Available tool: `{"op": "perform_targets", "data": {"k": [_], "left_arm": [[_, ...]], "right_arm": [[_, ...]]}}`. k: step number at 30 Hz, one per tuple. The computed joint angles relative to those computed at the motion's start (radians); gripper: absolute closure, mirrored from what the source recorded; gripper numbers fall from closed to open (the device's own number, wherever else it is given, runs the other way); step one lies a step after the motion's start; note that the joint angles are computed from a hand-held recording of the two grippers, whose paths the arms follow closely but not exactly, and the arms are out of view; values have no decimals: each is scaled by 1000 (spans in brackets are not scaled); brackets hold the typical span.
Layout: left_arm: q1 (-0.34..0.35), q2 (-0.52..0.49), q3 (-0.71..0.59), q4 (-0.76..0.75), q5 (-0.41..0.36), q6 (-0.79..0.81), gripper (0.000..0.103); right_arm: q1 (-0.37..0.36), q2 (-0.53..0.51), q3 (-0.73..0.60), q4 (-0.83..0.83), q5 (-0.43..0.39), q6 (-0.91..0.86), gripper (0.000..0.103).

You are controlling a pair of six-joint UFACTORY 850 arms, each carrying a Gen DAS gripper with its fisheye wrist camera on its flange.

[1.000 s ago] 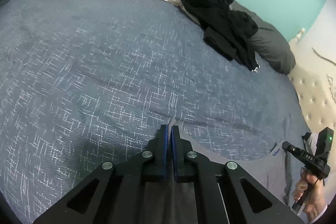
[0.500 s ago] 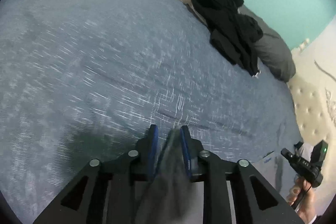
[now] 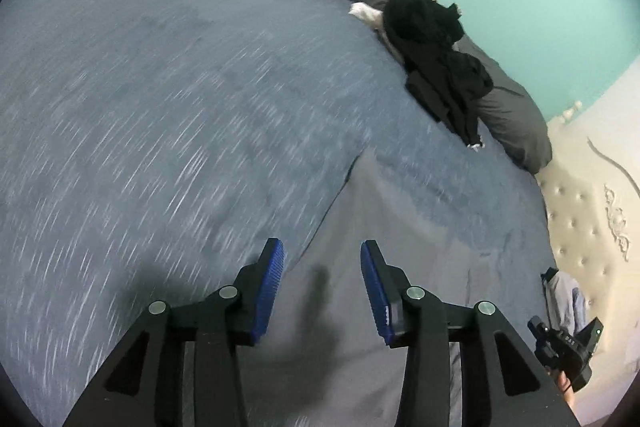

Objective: Fold clothes
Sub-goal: 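Lift and lay the briefs down folded, then open both tools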

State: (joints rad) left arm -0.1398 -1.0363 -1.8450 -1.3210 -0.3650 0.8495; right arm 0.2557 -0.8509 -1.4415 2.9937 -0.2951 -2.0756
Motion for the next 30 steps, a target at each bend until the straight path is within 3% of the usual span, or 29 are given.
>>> {"op": "perform_targets", "data": {"k": [1, 3, 4, 9, 15, 19, 22, 28, 30], "left_arm": [[1, 19, 40, -29, 6, 29, 59], [3, 51, 106, -57, 16, 64, 59], [4, 62, 130, -69, 20, 82, 58], [11, 101, 228, -235, 38, 239, 57], [14, 101, 259, -341, 33, 310, 56], [11, 125, 298, -535, 95, 494, 56], [15, 126, 303, -608, 104, 536, 56], [3, 121, 300, -586, 99, 525, 56], [-1, 118, 295, -576, 96, 514, 56]], "right_arm": [[3, 11, 28, 30, -14, -14, 94], [11, 32, 81, 83, -41, -35, 71], [14, 40, 104, 102, -55, -42, 69], [31, 46, 151, 105, -108, -59, 69], [31, 14, 128, -37, -104, 105, 69], [30, 5, 116, -34, -80, 113, 69], [26, 1, 118, -41, -80, 139, 69], [25, 8, 143, -47, -132, 159, 69], [24, 3, 140, -75, -144, 184, 79]]}}
